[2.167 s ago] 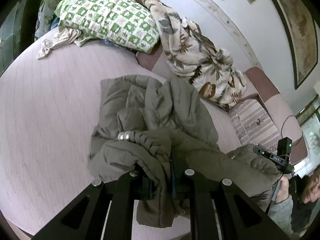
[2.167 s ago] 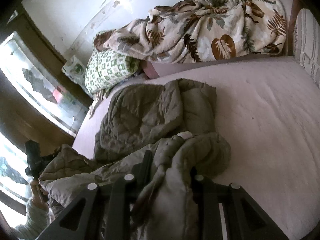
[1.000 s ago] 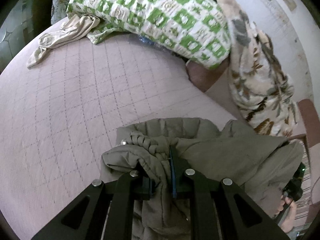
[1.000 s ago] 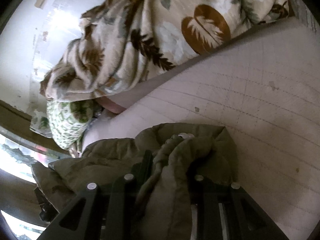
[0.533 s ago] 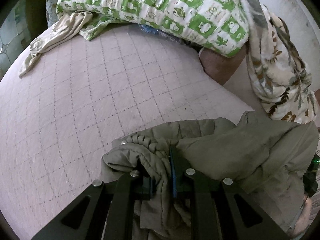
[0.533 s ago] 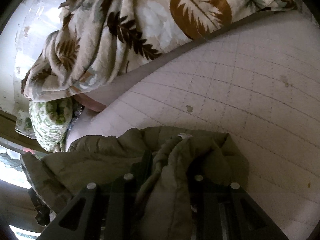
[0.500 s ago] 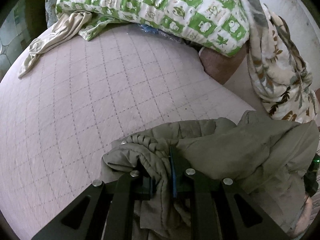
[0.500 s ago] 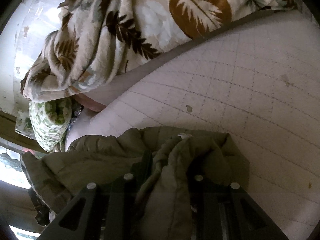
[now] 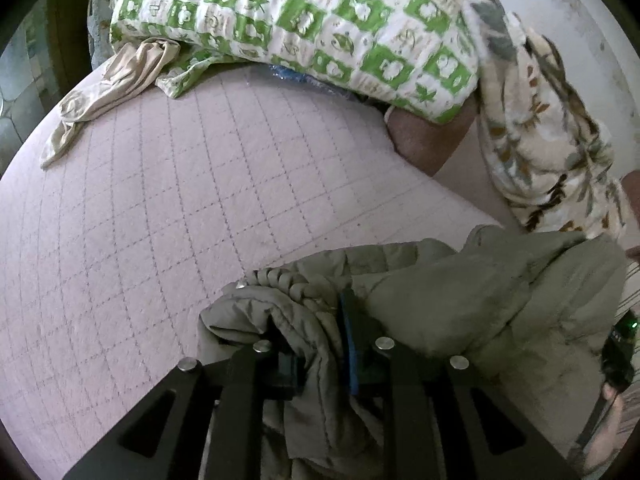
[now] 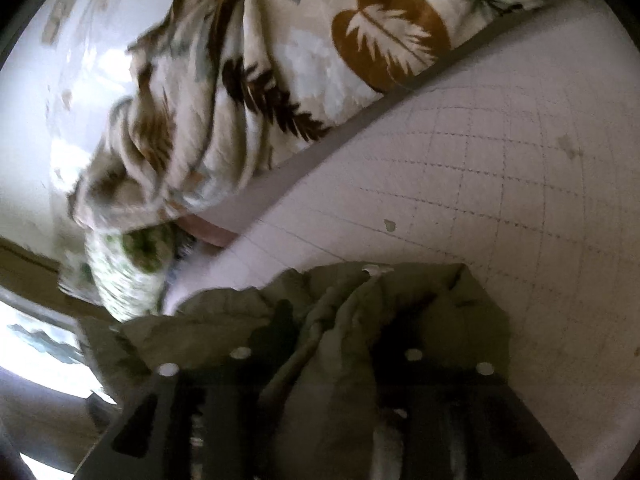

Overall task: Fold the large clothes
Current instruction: 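Roll the held hem further over the jacket with both grippers, then open both grippers and release the rolled hem onto the jacket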

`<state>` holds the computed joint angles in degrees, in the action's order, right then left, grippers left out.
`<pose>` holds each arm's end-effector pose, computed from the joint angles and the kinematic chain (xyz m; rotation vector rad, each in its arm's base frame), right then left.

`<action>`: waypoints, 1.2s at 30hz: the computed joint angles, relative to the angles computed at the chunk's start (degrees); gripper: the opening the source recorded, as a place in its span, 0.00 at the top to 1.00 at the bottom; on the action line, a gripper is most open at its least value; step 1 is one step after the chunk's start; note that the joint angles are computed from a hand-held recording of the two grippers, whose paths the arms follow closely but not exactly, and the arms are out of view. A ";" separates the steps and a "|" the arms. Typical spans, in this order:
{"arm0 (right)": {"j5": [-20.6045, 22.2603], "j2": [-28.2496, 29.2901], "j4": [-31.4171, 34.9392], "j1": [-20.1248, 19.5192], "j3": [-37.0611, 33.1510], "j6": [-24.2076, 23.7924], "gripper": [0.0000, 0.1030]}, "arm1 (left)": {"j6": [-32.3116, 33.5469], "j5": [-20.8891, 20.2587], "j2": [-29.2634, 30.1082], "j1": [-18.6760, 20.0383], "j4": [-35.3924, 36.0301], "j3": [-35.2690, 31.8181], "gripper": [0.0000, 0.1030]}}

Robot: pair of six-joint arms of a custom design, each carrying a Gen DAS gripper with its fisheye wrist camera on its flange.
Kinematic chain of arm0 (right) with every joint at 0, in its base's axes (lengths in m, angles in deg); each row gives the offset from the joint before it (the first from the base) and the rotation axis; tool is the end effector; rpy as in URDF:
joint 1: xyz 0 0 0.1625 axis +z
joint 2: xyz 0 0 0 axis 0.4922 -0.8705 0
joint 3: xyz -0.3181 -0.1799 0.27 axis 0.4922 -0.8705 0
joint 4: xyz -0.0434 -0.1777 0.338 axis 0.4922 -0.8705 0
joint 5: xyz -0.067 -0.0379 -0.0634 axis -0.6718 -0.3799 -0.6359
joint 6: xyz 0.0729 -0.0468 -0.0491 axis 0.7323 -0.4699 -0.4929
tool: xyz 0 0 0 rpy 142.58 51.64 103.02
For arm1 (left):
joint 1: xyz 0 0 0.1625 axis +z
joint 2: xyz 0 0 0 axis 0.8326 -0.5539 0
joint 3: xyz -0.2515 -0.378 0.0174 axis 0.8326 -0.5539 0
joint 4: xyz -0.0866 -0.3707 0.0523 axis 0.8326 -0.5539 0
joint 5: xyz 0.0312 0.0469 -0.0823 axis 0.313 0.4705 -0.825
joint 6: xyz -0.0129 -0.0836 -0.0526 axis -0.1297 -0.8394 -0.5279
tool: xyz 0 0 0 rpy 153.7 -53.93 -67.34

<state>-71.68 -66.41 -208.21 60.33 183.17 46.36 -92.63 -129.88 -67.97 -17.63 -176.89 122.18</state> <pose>0.0962 -0.2790 0.3629 -0.8199 -2.5401 1.3729 -0.2780 -0.4561 0.2413 0.4116 2.6806 -0.4496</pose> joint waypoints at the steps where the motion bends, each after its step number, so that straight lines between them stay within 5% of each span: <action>1: 3.22 -1.04 -2.24 -1.19 1.09 0.24 0.31 | -0.06 -0.50 -0.55 0.01 -0.03 -0.14 0.81; 3: 2.92 -1.77 -3.03 -0.01 1.13 0.98 0.22 | -0.49 -0.99 -1.25 -0.38 0.69 -0.86 0.80; 6: -3.74 -1.65 -1.80 5.05 -0.28 1.67 0.08 | -0.97 -1.84 -2.06 -0.94 1.59 -2.12 0.78; 19: -18.79 -4.66 11.38 22.41 -4.11 4.47 0.08 | -2.72 -5.77 -5.65 -3.20 12.32 -8.35 0.65; 21: -19.96 -4.73 13.29 24.10 -3.97 5.29 0.08 | -2.68 -5.41 -6.17 -3.99 13.38 -8.59 0.55; 23: -20.69 -4.47 15.31 25.75 -4.09 6.57 0.08 | -2.66 -4.11 -6.81 -4.87 13.18 -8.51 0.12; 24: -21.01 -4.31 15.68 26.20 -4.08 6.95 0.08 | -2.57 -1.15 -7.43 -6.01 12.86 -8.14 0.06; 26: -22.02 -3.77 16.91 27.76 -4.27 8.03 0.08 | -2.21 2.32 -8.53 -7.45 12.33 -8.02 0.05; 36: -24.89 0.40 21.98 32.63 -5.04 12.22 0.08 | 0.15 -1.47 -10.46 -12.41 11.42 -2.14 0.05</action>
